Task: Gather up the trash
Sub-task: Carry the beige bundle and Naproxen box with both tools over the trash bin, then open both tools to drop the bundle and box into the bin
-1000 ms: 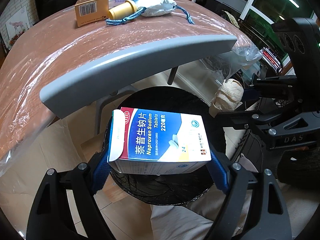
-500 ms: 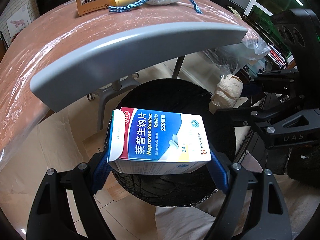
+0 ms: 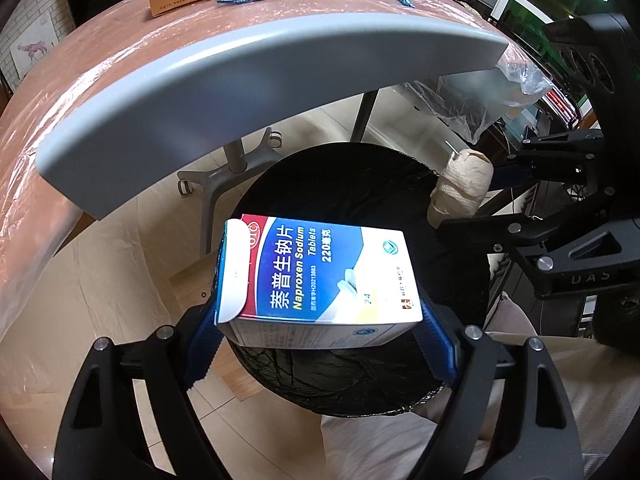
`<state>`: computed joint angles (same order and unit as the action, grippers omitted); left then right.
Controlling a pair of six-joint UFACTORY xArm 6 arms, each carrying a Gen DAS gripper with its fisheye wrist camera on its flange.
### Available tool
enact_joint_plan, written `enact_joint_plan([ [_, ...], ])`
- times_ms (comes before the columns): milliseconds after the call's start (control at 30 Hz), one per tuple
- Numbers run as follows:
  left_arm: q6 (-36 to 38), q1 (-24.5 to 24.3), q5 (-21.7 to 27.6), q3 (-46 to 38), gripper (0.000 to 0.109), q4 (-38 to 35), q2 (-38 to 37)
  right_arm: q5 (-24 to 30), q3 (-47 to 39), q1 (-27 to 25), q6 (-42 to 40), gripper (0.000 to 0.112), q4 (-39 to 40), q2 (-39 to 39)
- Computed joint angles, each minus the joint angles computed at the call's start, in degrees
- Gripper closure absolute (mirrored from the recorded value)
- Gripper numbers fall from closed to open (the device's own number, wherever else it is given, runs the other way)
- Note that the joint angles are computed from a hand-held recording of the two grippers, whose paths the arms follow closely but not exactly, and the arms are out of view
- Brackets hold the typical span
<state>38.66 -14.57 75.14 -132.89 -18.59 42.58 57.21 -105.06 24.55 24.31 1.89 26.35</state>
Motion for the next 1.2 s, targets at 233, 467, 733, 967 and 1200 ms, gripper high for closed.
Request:
enact_joint_plan([
  [233,-0.9,-0.6,1.4,-3.5,0.024,0.8,2.0,0.8,-1.0,0.1,-0.1,0.063,0.2,0.7],
  [467,-0.8,-0.9,2.0,-4.4,0.024,1.1,2.7,1.0,-1.3,-0.1,0.1,0.063,0.3,1.0],
  [733,-0.6,-0.9,3.0,-7.4,0.024,1.4,4.5,1.7,-1.9,-0.3,-0.1,0.063,0.5,1.3],
  [967,-0.3,-0.1,3.3,-7.8,0.022,-1.5,4.6,-2.8,2.3,-0.7,-0.5,0.047,2.7,-1.5],
  [1200,-0.4,0.0,2.8,-7.0,0.020,-1.3,4.3,-2.9,4.2,-0.9,0.8,0.047,2.6,-3.2],
])
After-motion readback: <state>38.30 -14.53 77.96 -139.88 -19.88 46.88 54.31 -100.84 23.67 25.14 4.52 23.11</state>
